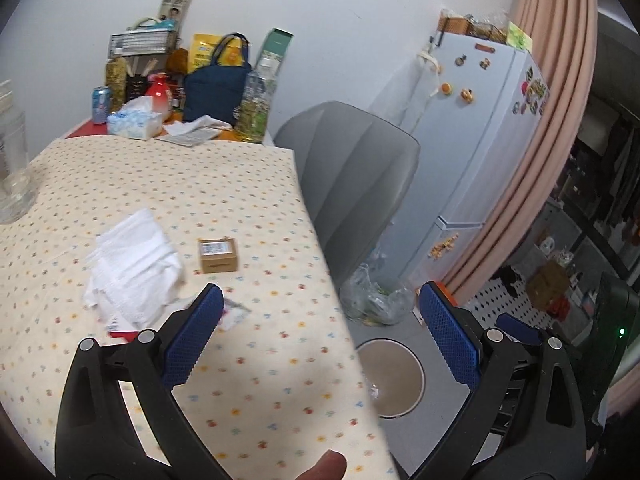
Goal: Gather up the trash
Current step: 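Move both tools back toward the table with the remaining trash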
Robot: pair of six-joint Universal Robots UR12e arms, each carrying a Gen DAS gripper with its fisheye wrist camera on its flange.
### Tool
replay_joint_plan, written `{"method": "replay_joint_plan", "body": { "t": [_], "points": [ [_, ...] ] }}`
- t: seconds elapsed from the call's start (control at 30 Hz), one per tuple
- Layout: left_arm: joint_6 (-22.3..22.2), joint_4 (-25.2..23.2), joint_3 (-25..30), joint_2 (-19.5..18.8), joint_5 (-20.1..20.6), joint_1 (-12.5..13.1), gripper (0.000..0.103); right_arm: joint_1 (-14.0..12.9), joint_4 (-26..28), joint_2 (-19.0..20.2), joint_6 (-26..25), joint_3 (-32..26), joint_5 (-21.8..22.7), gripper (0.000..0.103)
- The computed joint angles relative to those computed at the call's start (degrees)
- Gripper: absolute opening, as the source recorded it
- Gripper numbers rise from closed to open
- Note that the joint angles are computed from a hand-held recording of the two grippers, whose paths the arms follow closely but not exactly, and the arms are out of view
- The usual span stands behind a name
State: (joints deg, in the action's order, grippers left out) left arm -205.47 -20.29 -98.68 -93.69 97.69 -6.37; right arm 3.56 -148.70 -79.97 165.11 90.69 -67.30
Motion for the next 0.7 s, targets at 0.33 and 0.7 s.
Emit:
{"method": "replay_joint_plan", "body": {
  "t": [0.33, 0.7],
  "points": [
    [-1.97, 3.13, -6.19, 3.79, 4.21, 1.18, 0.097, 0.91, 1.00, -0.36, -2.51, 0.64, 4.49, 0.095],
    [-4.44, 3.71, -11.50, 6.54, 6.76, 2.85, 0.097, 1.24, 1.71, -0.07, -4.09, 1.33, 9.35, 0.095]
  ]
}}
